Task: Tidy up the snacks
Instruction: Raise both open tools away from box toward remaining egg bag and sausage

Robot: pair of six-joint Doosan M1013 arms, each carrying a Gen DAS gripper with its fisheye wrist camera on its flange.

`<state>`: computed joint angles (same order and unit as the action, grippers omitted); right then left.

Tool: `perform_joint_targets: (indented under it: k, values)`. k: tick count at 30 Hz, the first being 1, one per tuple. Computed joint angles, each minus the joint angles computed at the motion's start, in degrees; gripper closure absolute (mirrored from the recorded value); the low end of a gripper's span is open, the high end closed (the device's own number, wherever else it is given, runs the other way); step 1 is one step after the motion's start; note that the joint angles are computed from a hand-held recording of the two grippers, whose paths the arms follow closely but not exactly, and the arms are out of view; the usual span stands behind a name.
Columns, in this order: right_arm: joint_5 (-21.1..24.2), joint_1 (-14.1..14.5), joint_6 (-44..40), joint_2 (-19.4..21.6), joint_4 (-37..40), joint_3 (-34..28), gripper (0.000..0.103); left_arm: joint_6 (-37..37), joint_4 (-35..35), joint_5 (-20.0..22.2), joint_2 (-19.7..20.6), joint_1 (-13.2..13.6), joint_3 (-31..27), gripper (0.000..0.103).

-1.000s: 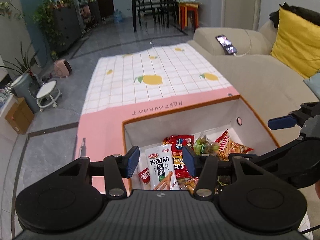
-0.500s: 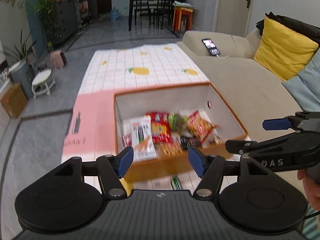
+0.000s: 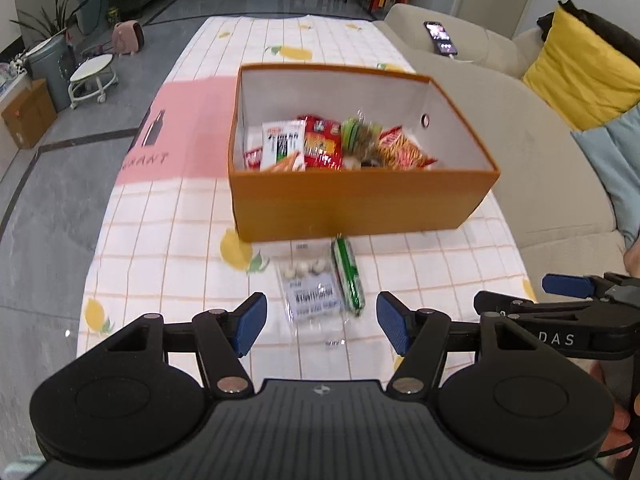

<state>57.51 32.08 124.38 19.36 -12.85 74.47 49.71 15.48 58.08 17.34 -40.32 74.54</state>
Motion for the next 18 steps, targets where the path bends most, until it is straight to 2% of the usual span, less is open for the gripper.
perform_joint_targets:
  k: [2,7,11,18]
  values:
    - [-0.5,0.2,0.3,-0.2,0.2,1.0,0.012,-2.6,1.8,-1.4,-0.6,-0.5,1.6,0.029]
    - [-2.0,0.5,1.3,-0.2,-0.8,2.8,0.012,-3.8,-0.6,-5.1,-0.6,-0.1,3.3,0.029]
    - [-2.9,0.3,1.8,0.3,0.2,3.0,0.012,-4.5,-0.4,-5.4,0.1,-0.3,3.8,0.029]
    - [-3.8,0.3,0.2,1.5,1.2,2.8,0.014,-4.7,-3.2,-6.6,1.3,1.2,4.0,0.028]
